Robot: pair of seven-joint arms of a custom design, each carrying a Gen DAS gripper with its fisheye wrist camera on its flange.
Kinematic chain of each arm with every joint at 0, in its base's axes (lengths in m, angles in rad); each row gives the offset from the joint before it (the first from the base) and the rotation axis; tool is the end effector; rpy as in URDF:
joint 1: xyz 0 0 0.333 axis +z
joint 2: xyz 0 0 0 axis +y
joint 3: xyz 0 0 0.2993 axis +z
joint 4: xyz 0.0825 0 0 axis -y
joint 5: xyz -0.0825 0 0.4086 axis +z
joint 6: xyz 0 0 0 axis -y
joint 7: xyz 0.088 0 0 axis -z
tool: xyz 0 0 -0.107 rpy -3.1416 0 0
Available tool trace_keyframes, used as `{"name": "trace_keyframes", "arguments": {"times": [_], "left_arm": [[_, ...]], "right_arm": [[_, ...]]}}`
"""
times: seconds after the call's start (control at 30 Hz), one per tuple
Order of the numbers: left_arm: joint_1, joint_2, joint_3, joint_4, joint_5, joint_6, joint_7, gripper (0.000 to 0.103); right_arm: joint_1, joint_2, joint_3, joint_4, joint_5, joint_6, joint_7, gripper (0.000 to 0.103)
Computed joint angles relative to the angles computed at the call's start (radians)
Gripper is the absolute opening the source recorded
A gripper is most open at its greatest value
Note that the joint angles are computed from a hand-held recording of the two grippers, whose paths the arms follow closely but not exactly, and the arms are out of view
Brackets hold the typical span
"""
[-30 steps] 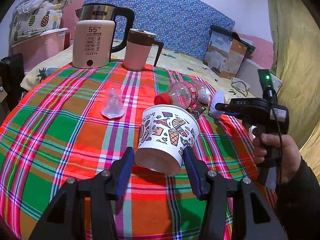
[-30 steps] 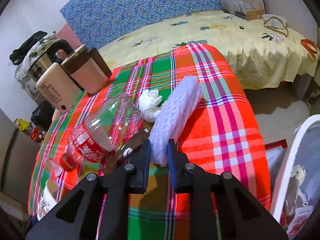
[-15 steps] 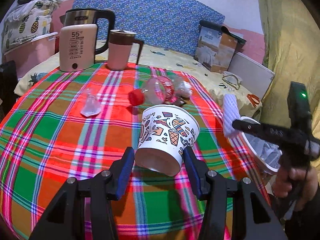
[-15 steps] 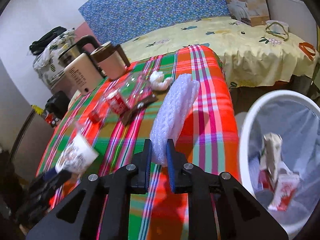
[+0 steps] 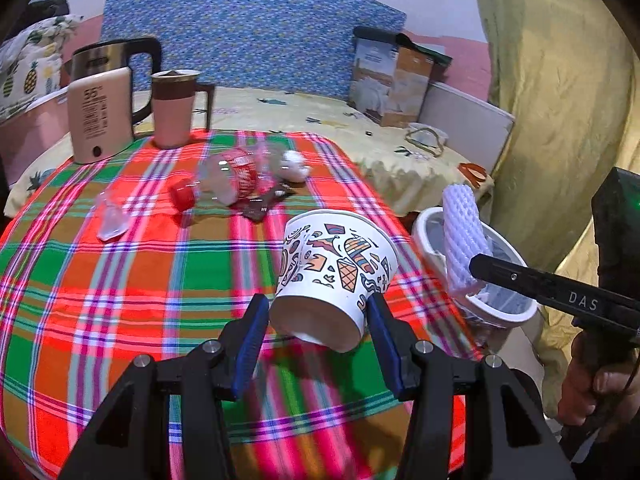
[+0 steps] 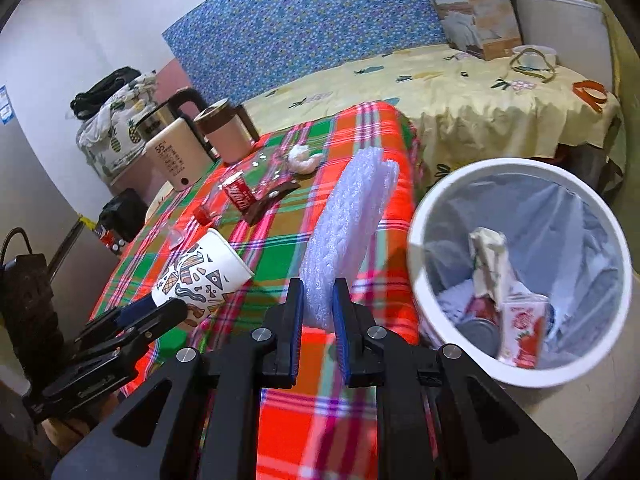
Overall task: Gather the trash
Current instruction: 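Carry the paper cup and foam sleeve over the bin and release both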
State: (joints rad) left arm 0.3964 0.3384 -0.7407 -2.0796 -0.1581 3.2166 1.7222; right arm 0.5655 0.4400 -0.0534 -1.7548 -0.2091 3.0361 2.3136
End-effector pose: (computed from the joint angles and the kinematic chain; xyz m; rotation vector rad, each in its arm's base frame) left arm 0.6211 -0.1764 0.3739 -1.6236 1.9788 -1.1377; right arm 0.6168 0.3705 0.3898 -1.6243 1.6526 -0.3169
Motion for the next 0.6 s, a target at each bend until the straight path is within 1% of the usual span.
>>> {"name": "trace_keyframes", "arguments": {"times": [0.17,0.27,0.43,0.53,0.6], "left_arm": [[-0.061,0.013,0.024,0.031,0.007,-0.026,0.013,0.053],[-0.107,0.027,0.043,0.058,-0.001,-0.043,0.035,0.053],[-0.181,0.047,0.074,0.104,-0.020,-0.066,0.079,0.053],[-0.231,0.060,0.105,0.136,-0.033,-0.078,0.098,0.053],[-0.261,0.069,0.125,0.156,-0.042,-0.085,0.108,0.053]], "right_arm": [[0.049,-0.048,-0.074,-0.080,-0.040,0.035,0.083,0.017],[0.085,-0.076,-0.132,-0.125,-0.084,0.050,0.149,0.017],[0.175,-0.126,-0.266,-0.204,-0.213,0.076,0.319,0.017],[0.245,-0.147,-0.367,-0.234,-0.320,0.074,0.457,0.017],[0.270,-0.158,-0.408,-0.247,-0.381,0.069,0.531,0.017]]}}
